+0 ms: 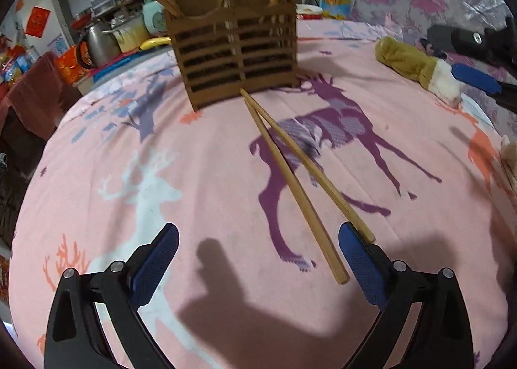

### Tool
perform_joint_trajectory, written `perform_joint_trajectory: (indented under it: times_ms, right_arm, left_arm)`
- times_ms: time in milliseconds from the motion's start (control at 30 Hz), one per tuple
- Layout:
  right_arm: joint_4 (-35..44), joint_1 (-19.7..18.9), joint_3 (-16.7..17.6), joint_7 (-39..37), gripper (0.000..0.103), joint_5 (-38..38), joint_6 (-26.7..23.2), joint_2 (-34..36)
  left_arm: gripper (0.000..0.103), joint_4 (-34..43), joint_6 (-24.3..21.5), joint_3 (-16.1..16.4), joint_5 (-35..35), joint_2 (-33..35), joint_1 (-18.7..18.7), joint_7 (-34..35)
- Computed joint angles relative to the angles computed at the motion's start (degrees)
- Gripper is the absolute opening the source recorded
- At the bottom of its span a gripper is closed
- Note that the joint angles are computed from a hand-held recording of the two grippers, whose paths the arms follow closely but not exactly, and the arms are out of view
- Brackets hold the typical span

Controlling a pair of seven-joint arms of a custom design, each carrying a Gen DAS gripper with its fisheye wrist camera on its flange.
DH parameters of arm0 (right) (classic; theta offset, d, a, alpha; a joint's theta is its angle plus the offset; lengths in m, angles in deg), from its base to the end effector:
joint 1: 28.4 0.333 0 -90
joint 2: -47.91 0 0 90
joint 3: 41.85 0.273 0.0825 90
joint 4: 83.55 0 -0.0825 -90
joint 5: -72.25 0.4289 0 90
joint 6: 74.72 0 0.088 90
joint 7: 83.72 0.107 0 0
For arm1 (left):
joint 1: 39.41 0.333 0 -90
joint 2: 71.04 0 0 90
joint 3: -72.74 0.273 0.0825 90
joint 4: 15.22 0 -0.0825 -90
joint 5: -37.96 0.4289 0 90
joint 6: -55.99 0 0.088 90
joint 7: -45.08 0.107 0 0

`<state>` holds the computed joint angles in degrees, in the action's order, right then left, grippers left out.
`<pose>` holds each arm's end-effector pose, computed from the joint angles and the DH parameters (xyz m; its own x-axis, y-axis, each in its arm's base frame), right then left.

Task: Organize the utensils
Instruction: 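Lower both open tools toward the last two chopsticks, then close the left tool on one chopstick while the right tool grasps the other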

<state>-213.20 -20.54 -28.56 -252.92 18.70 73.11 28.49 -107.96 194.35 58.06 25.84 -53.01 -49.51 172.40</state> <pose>0.5079 0.2180 0.5030 -0.4671 -0.8011 -0.3742 -0.3723 0.5621 -0.7386 0.6602 -0.2868 0.4448 -0.7911 -0.6096 -0.0510 -0.5012 0.6937 -0.5173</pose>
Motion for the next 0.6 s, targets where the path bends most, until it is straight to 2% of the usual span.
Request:
perform_joint_trajectory:
  times_ms: [133,167,200,233,300,367,600]
  right_arm:
    - [0.0,0.1,-0.3,-0.5,0.085,0.9,0.5,0.2]
    - [0.1,0.1,-0.3,-0.5,0.085,0.9,0.4,0.3]
    - [0.2,0.1,-0.2,-0.7,0.085,0.8,0.2,0.4]
    - [0.3,0.1,-0.1,-0.8,0.085,0.7,0.0,0.5]
    - [0.5,0.2,0.0,-1.0,0.085,0.5,-0.5,0.7]
    - [0.8,0.4,0.0,-1.4,0.085,0.3,-0.8,1.0]
    - [1.6,1.9,-0.4,-4.0,0.085,0.8,-2.0,2.0]
  left_arm:
    - [0.097,-1.2,2.1,1.6,6.3,-0.1,-1.8,-4.1]
    - [0.091,-0.7,2.4,1.7,6.3,0.2,-1.6,-5.0]
    - [0.075,-0.5,3.0,1.8,6.7,0.3,-1.5,-5.9]
    - [0.066,0.6,2.7,2.1,7.3,1.1,-1.5,-7.2]
    - [0.032,4.4,-1.7,1.3,4.1,3.1,0.2,-6.9]
    - [0.015,5.0,-2.7,1.0,3.0,3.4,0.8,-6.9]
    - [0.011,2.6,-1.0,2.0,3.2,1.6,1.5,-9.7]
